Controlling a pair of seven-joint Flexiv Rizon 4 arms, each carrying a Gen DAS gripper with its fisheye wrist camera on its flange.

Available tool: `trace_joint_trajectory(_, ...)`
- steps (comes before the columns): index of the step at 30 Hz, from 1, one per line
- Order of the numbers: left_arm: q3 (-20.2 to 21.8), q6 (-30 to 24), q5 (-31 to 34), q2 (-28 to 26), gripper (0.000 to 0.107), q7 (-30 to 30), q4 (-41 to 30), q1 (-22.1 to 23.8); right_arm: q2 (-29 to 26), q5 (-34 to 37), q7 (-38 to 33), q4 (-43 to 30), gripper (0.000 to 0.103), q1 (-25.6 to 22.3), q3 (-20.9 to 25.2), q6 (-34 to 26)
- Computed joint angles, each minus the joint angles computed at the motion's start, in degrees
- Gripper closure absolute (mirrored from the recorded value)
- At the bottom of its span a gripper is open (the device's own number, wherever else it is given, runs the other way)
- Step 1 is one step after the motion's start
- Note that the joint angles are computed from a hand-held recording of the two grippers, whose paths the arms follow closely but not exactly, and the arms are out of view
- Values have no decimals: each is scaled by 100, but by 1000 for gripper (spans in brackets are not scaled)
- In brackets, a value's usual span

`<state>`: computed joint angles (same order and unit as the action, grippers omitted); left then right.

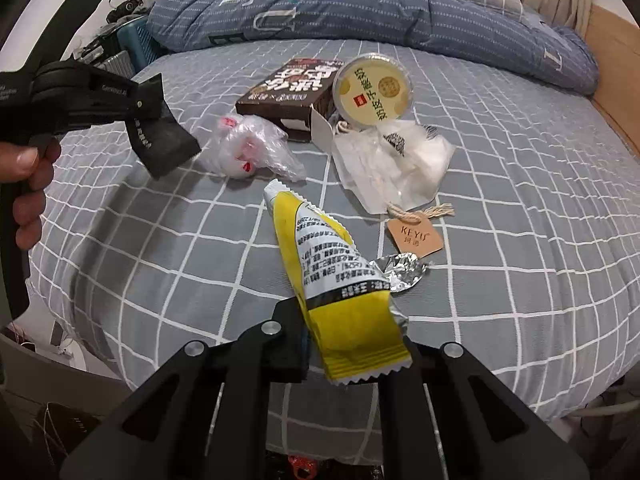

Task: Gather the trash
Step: 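Lift the black sachet and yellow wrapper and carry both over the bin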

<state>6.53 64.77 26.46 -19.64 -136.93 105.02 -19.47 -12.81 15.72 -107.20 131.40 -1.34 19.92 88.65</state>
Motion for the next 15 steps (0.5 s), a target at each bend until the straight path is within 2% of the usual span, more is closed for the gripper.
trace_joint_trajectory(6, -55, -8, 35, 282, 101, -118, 194, -58, 252, 268, -230, 42, 94, -42, 88, -74)
trace_joint_trajectory(15, -265, -95, 214, 681, 102, -289, 481, -47, 718, 904, -680, 66, 94, 306, -204, -350)
